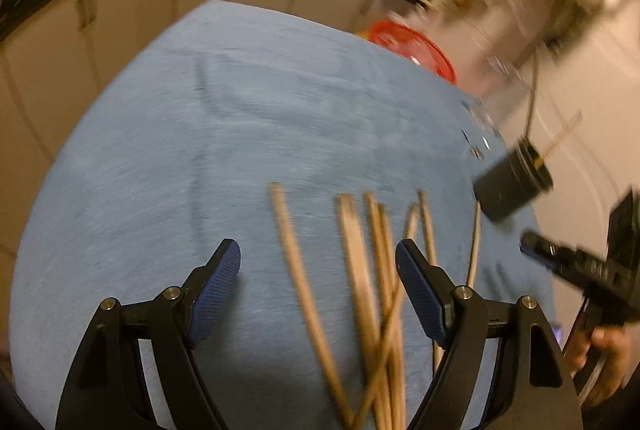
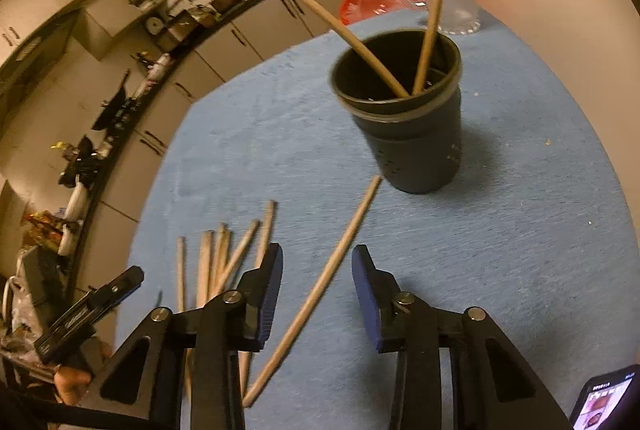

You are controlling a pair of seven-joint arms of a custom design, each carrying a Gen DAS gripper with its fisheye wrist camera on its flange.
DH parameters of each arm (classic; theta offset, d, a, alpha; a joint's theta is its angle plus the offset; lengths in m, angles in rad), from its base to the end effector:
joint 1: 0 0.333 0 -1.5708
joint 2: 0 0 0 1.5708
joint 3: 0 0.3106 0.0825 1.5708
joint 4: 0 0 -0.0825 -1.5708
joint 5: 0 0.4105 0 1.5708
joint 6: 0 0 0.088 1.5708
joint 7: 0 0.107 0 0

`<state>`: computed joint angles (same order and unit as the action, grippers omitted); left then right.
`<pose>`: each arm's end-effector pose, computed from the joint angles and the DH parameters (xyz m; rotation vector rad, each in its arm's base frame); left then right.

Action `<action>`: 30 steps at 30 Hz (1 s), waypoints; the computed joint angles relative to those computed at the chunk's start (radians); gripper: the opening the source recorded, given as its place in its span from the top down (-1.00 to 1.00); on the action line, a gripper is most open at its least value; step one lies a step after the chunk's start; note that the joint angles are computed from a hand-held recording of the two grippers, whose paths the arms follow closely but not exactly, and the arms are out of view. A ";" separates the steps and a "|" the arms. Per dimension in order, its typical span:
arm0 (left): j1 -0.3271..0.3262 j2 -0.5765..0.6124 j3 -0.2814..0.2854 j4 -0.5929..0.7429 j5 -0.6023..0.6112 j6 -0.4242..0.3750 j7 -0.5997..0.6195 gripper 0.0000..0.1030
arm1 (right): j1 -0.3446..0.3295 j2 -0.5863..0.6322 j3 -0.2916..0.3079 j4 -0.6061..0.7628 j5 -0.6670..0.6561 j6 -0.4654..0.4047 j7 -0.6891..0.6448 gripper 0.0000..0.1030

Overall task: Organize utensils
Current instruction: 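Move both tools back down to the chopstick pile, then grasp a chopstick with the left tool while the right tool grasps another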

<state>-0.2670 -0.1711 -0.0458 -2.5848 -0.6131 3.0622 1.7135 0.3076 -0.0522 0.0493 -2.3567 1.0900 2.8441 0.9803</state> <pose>0.4775 -0.1064 0.3601 -2.0977 1.8258 -0.9032 0.5202 0.1441 0.3663 -1.6782 1.7245 -0.0187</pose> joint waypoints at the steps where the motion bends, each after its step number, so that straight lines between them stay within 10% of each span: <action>1: 0.014 0.023 -0.021 0.023 0.052 -0.012 -0.009 -0.48 | -0.003 0.011 -0.001 0.008 -0.017 -0.002 0.018 0.31; 5: 0.038 0.122 -0.072 0.137 0.186 -0.081 0.029 0.20 | -0.020 0.060 0.005 0.049 -0.129 0.000 0.122 0.43; 14: 0.092 0.287 -0.135 0.335 0.518 -0.201 -0.116 0.54 | -0.046 0.118 0.028 0.100 -0.391 0.017 0.341 0.49; 30: 0.143 0.340 -0.178 0.405 0.446 -0.274 -0.002 0.87 | -0.054 0.200 0.018 0.160 -0.771 -0.007 0.705 0.49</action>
<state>-0.1238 0.1689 -0.2242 -2.1796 -0.1669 2.7883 1.7118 0.2532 0.1474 0.0677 -2.1968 0.3185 2.8376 1.6854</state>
